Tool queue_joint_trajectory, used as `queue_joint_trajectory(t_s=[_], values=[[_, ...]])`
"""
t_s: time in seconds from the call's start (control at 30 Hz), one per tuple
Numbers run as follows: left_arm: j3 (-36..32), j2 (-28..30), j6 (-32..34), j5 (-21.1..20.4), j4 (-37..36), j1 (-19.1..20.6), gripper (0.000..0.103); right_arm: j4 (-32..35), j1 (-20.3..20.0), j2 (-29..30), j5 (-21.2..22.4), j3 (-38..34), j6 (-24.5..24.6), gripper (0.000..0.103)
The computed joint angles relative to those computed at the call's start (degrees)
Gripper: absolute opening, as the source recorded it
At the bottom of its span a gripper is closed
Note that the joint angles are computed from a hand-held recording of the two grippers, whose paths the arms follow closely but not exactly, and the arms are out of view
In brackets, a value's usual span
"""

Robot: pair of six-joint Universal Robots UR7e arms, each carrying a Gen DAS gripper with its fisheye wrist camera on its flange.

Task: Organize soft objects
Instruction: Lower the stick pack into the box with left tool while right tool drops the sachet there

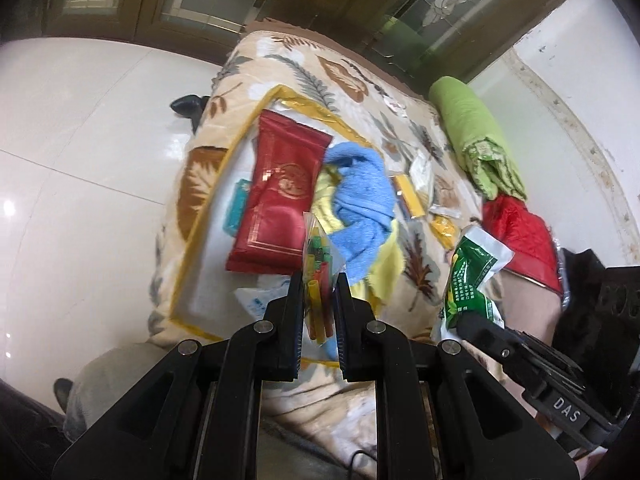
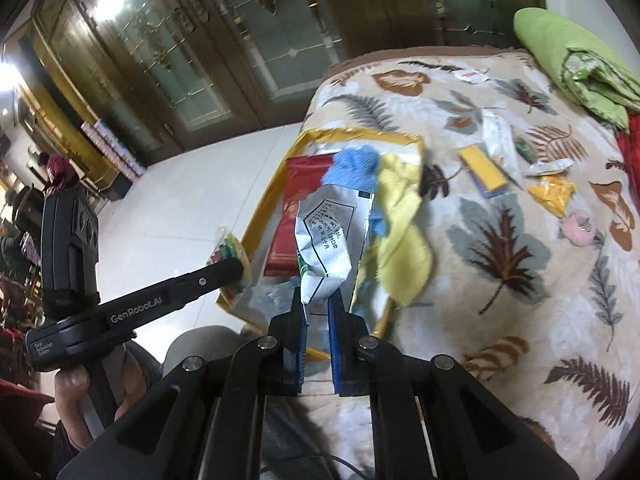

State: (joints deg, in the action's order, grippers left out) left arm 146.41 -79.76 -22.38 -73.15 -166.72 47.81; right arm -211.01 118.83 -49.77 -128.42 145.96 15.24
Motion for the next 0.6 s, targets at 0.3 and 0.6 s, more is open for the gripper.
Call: queue_joint_trajectory(t_s=[0.3, 0.6], values=[[-0.76, 3.32, 1.83, 2.27, -0.36, 2.15, 0.013, 3.36, -3.16, 4.97, 4.40, -4.47, -2.12, 0.008], [-2.82, 7.66, 4.25, 3.53, -2.04, 5.40, 0.013, 5.44, -5.51, 9.17, 5.71, -7.86, -3.71, 0.008]])
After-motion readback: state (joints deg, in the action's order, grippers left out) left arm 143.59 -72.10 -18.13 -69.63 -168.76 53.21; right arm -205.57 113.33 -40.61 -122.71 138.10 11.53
